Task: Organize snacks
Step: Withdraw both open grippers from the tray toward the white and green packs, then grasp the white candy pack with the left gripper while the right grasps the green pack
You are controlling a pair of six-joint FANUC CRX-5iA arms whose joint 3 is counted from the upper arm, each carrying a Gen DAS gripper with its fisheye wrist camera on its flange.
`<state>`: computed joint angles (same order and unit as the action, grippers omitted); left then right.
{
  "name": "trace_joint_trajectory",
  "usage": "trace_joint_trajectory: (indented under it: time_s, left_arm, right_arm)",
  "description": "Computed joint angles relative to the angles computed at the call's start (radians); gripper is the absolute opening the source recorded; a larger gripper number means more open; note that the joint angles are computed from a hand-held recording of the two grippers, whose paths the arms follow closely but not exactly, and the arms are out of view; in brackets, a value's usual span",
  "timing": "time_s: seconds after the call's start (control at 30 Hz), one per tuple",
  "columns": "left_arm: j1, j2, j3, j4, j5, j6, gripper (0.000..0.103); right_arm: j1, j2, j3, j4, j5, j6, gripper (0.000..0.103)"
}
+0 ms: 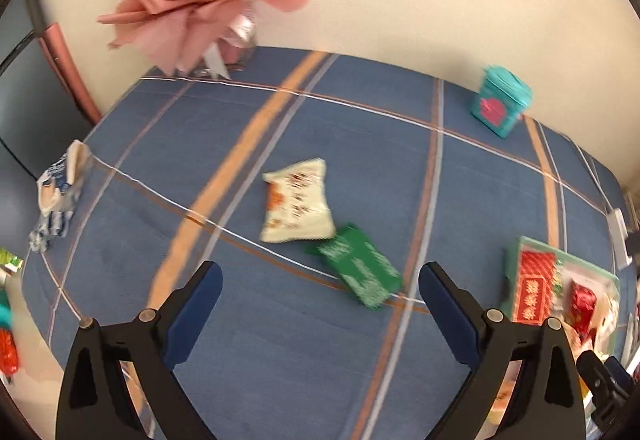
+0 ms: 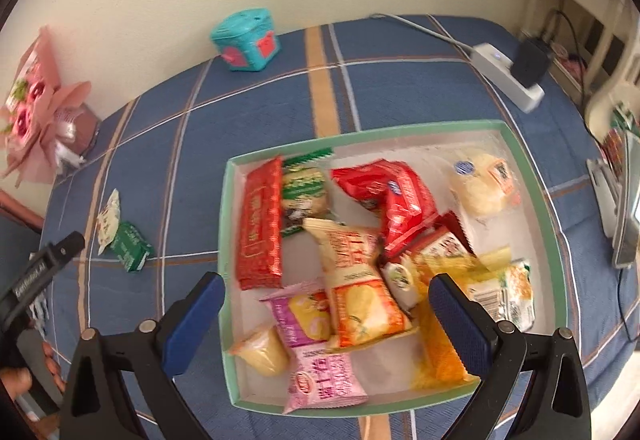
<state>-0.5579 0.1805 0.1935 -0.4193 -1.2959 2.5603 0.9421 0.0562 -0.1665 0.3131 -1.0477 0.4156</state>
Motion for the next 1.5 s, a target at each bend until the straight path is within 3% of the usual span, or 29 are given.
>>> trace_joint_trajectory:
  time_s: [0.27,0.53,1.0,1.33,1.5]
  left_arm:
    - [0.100,-0.087,-0.122,0.079,0.095,0.015,0.099]
    - [0.176,-0.126,-0.184,0.105,0.124,0.016,0.099]
    - [0.282,-0.043,-0.211,0.206,0.207,-0.084,0.099]
    - [0.294,0.026,-0.177,0.229,0.246,-0.122,0.099]
    - [0.284,0.068,-0.146,0.211,0.239,-0.135,0.098]
  right_arm:
    - [0.039,0.066,0.075,0.007,0.059,0.080,0.103]
    - [0.061,0.198,0.238,-0.089,0.095,0.237,0.103]
    - [0.061,0.460,0.509,-0.183,0.004,0.415,0.102]
    - [0.046,0.529,0.556,-0.210,0.021,0.445,0.100]
    - [0.025,0.508,0.516,-0.201,0.067,0.414,0.088]
